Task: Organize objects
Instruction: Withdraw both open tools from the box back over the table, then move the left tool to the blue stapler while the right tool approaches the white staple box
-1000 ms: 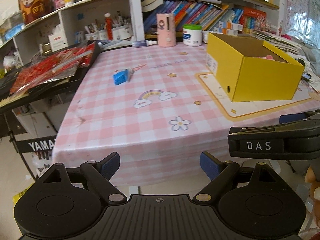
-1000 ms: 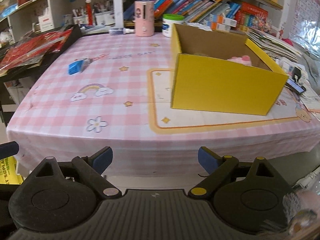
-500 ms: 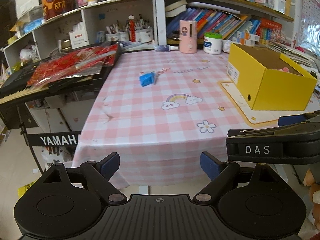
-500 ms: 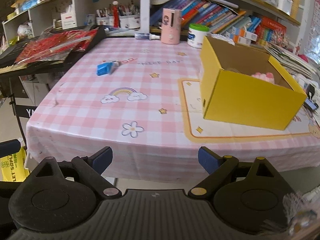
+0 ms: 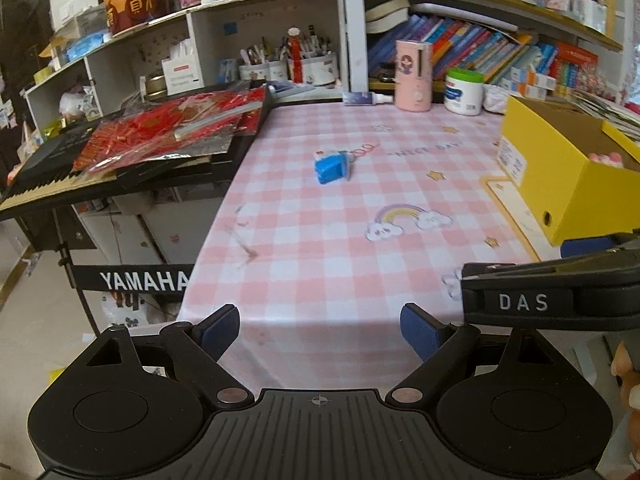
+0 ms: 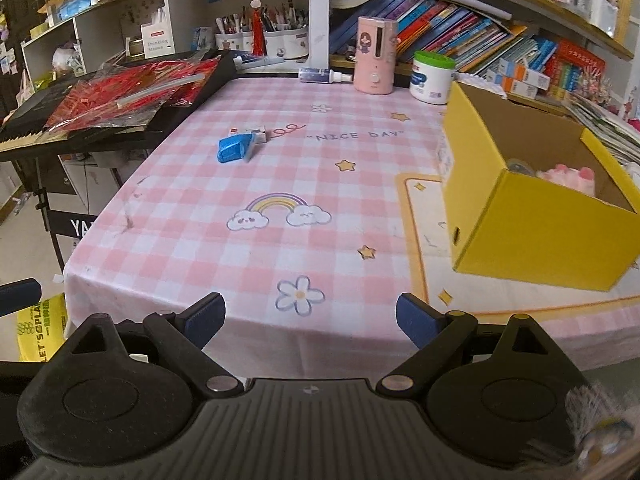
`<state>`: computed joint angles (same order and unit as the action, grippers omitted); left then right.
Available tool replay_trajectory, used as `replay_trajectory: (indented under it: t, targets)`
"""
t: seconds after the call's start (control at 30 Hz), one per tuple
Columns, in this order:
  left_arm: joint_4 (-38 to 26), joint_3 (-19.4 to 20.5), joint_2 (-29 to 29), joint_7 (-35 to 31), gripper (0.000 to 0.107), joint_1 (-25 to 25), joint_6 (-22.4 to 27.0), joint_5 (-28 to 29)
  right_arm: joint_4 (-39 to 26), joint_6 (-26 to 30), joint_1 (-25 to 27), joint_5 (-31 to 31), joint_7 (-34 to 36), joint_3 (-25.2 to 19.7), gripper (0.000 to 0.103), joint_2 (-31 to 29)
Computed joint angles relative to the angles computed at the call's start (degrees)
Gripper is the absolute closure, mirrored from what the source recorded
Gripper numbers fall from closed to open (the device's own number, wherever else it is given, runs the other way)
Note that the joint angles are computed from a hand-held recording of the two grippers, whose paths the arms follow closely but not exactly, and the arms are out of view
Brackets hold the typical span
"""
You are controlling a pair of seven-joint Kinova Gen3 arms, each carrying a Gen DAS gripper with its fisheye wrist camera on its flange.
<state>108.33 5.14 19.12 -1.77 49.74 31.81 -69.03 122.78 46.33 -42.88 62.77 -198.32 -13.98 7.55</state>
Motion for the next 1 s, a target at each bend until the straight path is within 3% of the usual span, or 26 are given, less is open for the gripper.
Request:
replay_trajectory:
  t: [0.47, 1.0]
  targets:
    - [-13.1, -4.9, 8.0, -11.5, 0.018, -2.2, -1.6, 11.4, -6.3, -14.7, 9.4, 3.1, 11.6, 7.6, 0.013, 4.8]
    - [-30.0, -10.0, 17.9, -27.8, 0.018, -1.7, 1.1, 27.2, -14.7, -27.2, 13.9, -6.9, 30.8, 17.2, 0.013, 11.1]
